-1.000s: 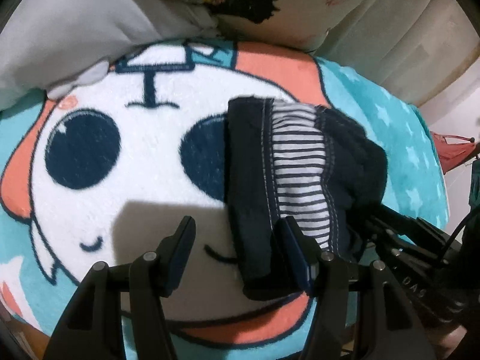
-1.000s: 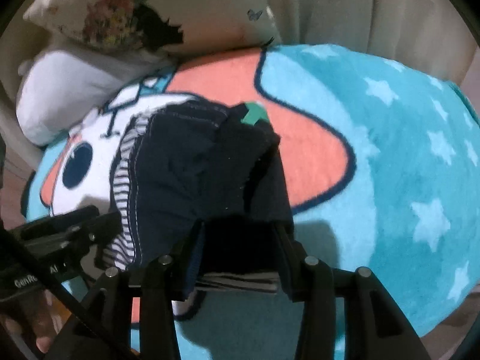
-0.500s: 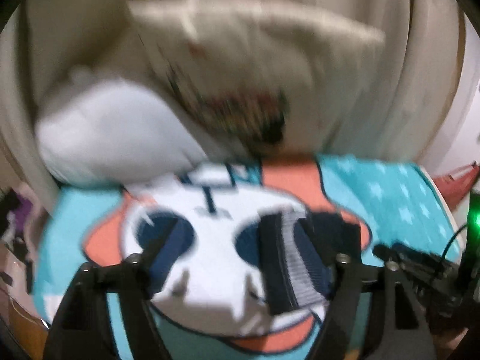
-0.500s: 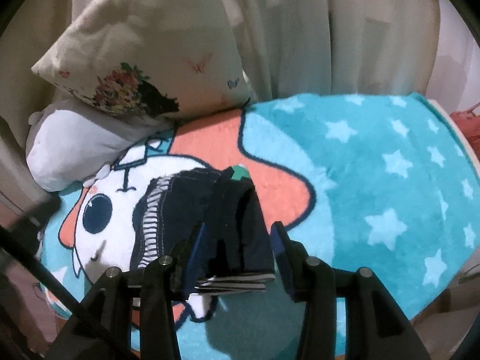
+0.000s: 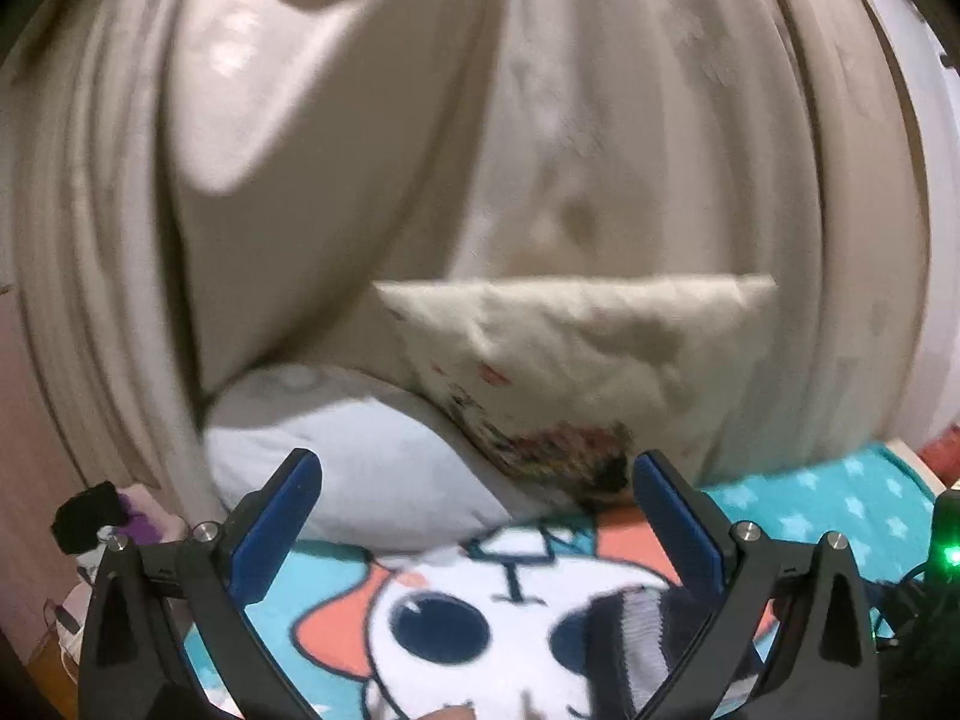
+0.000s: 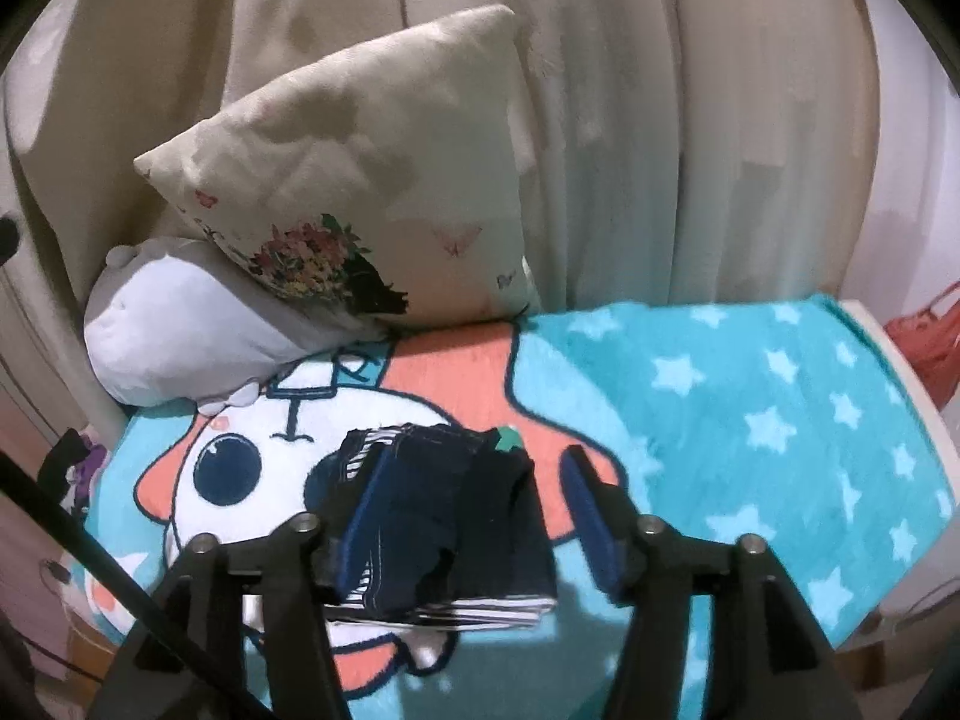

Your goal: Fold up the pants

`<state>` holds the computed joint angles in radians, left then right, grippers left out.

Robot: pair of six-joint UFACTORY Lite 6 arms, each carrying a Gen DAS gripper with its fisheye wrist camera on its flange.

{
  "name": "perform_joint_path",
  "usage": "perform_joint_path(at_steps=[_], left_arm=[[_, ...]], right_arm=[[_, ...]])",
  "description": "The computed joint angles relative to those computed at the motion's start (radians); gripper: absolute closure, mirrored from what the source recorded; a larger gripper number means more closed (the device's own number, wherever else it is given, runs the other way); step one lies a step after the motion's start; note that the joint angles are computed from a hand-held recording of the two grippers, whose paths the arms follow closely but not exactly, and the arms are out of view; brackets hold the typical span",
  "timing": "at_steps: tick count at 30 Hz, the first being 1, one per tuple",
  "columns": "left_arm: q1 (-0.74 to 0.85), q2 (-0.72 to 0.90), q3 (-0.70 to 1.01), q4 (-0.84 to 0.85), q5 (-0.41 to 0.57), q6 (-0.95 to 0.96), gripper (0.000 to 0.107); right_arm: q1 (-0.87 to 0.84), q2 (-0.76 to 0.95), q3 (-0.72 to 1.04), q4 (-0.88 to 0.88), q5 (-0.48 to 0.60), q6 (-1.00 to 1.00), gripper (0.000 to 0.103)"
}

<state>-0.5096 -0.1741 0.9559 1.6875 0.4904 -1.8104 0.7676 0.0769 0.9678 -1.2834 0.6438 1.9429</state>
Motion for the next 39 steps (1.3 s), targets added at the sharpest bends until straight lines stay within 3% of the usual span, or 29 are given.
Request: perform_joint_path(at_steps=[3, 8, 15, 25, 39], left_arm=[[-0.019, 0.108, 0.078, -0.223, -0.007, 0.218, 0.004], [-0.081, 0.273, 0.091, -0.315, 0.037, 0.345, 0.004], [-0.107, 0.414, 0.111, -0.513, -0.004, 0.525, 0.004], [-0.084, 0.496, 0.14, -0.805, -0.097, 0.772, 0.004], [-0.068, 0.531, 0.168, -1.03, -0.129, 0.968, 0.004]], right_arm=[[-0.01, 0.018, 0.002, 0.026, -0.03, -0.022, 0.037], [-0.051, 0.044, -0.033, 0.083, -0.089, -0.038, 0.037], [-0.118, 0.081, -0.079, 0.175, -0.185, -0.093, 0.037], [-0.144, 0.128, -0.092, 0.281, -0.221, -0.193, 0.037], [-0.148, 0.124, -0.108, 0.32, -0.219, -0.249, 0.035]])
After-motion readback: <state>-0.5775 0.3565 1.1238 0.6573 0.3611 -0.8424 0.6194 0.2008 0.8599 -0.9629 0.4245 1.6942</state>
